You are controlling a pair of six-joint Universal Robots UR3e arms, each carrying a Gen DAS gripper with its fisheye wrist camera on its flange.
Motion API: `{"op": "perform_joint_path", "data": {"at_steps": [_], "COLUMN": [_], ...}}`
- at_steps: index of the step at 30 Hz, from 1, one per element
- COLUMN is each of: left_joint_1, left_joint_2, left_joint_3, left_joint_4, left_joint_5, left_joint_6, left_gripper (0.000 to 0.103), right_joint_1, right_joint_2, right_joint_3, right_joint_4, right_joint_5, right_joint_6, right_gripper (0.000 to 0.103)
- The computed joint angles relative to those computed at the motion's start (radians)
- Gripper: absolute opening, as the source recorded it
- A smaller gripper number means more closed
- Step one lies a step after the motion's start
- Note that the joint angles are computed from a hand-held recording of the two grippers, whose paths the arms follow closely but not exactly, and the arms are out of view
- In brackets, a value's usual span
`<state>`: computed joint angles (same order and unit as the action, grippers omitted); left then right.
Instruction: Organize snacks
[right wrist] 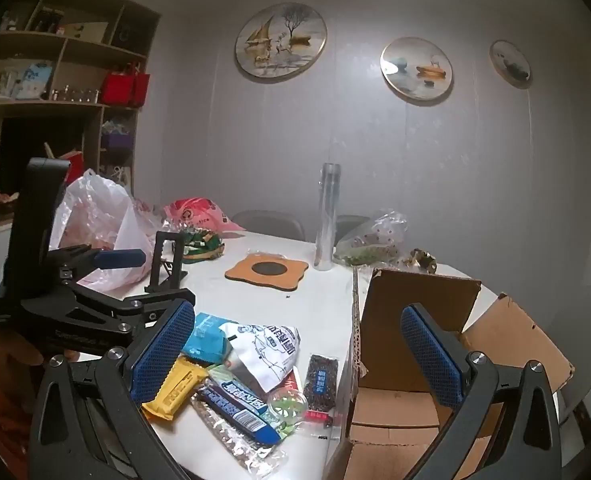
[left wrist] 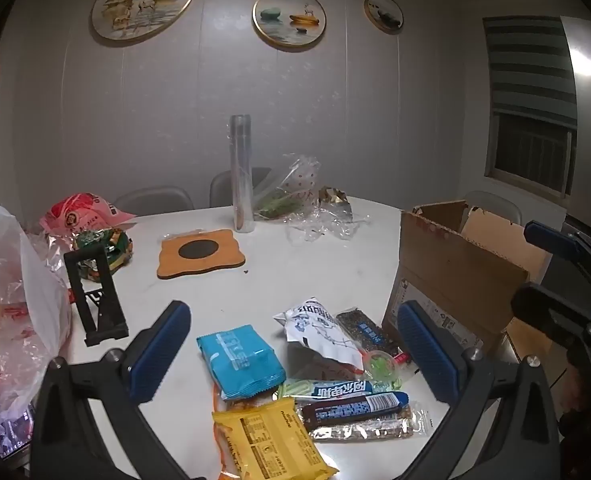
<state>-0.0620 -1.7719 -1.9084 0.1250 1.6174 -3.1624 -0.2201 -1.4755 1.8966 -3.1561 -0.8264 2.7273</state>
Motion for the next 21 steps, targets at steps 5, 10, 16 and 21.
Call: {"op": "perform_joint_path", "data": {"at_steps": [5, 10, 16, 21], "left_joint_1": [-0.008, 0.016, 0.022, 0.027], "left_joint_2": [-0.008, 0.008, 0.007, 0.007], "left_joint_3": [0.005, -0.01, -0.013, -0.02], "left_joint_4": [0.002, 0.001, 0.009, 0.014], "left_joint_5": [0.007, -0.014, -0.026, -0.035], "left_joint_6": [-0.008, -0.007, -0.012, -0.015], "left_gripper": [0.102, 0.102, 0.102, 0.102], "right_joint_1": [0.0, -0.017, 0.03, 0.033], "right_joint_2": [-0.006, 0.039, 0.053, 0.049], "right_joint_3": [-0.009, 0.012, -0.041, -0.037], "right_joint_4": [0.026, -0.023, 0.036, 0.042], "right_joint_5": [0.001, 0.012, -0.057, -0.068], "right_joint_6": [-0.006, -0.009, -0.017, -0.013], "right_gripper": [0.103, 0.103, 0.103, 0.103]}}
